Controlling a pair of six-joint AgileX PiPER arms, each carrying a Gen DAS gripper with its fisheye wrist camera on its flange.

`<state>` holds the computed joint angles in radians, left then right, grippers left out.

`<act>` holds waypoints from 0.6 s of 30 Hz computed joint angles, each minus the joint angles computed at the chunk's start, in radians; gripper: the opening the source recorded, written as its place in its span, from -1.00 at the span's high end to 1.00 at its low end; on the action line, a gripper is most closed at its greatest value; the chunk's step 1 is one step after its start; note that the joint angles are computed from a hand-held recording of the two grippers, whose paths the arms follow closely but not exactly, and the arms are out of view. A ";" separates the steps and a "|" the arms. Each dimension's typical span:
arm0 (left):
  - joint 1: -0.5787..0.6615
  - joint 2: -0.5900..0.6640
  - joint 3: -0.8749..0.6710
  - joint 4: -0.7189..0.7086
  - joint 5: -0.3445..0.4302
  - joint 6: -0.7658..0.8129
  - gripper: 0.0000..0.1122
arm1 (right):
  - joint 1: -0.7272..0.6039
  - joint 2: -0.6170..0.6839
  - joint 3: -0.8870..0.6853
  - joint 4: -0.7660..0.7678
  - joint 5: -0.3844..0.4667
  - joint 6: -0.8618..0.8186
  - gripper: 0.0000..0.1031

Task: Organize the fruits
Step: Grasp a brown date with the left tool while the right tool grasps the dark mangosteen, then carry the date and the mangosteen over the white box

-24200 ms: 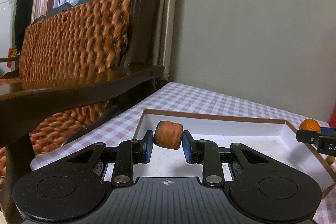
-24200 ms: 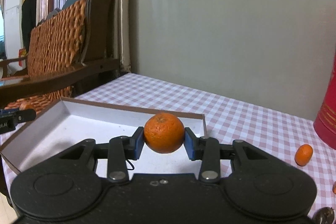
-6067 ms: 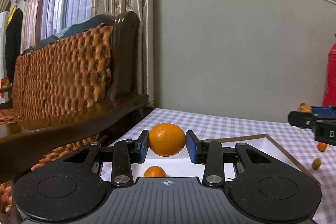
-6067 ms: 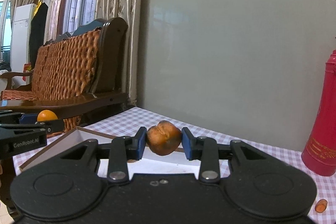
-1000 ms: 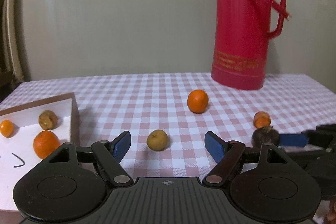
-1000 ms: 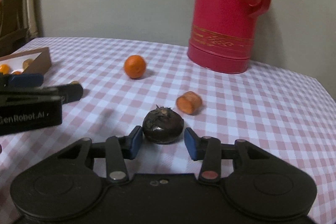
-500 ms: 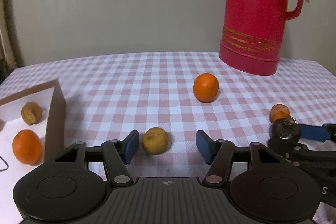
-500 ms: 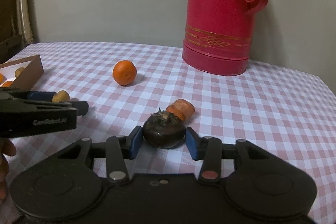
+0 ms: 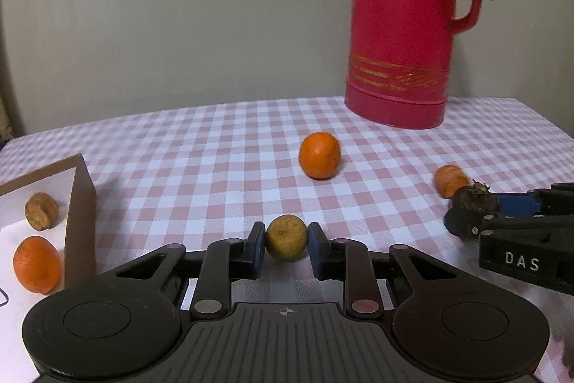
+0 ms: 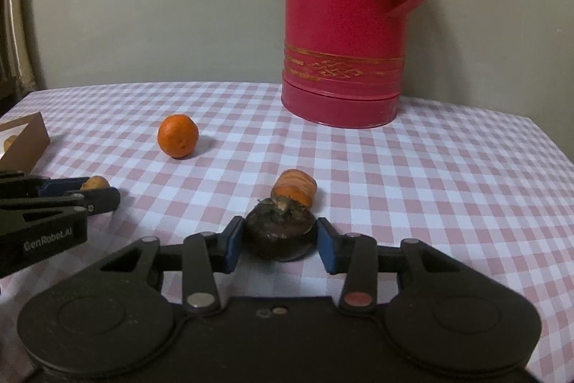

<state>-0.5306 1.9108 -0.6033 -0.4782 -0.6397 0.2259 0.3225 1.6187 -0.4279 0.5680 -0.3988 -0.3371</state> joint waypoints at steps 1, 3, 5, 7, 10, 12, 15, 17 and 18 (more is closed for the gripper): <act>-0.011 -0.004 0.017 -0.005 -0.029 -0.004 0.54 | -0.001 -0.006 0.004 0.014 0.001 -0.017 0.34; -0.027 -0.013 0.049 -0.012 -0.081 -0.013 0.54 | -0.003 -0.022 0.016 0.024 0.001 -0.022 0.34; -0.039 -0.023 0.075 -0.013 -0.115 -0.028 0.54 | -0.003 -0.045 0.034 0.028 -0.003 -0.032 0.34; -0.052 -0.035 0.093 -0.024 -0.130 -0.029 0.54 | 0.015 -0.064 0.049 0.082 -0.016 -0.084 0.34; -0.074 -0.062 0.128 -0.036 -0.148 -0.037 0.54 | 0.035 -0.102 0.065 0.136 -0.013 -0.136 0.34; -0.094 -0.094 0.158 -0.048 -0.159 -0.034 0.54 | 0.056 -0.142 0.079 0.187 -0.016 -0.179 0.34; -0.133 -0.143 0.204 -0.079 -0.181 -0.021 0.54 | 0.109 -0.220 0.105 0.320 -0.028 -0.294 0.34; -0.158 -0.173 0.237 -0.096 -0.196 -0.026 0.54 | 0.153 -0.279 0.126 0.419 -0.045 -0.376 0.34; -0.175 -0.185 0.257 -0.110 -0.210 -0.028 0.54 | 0.173 -0.305 0.133 0.460 -0.052 -0.412 0.34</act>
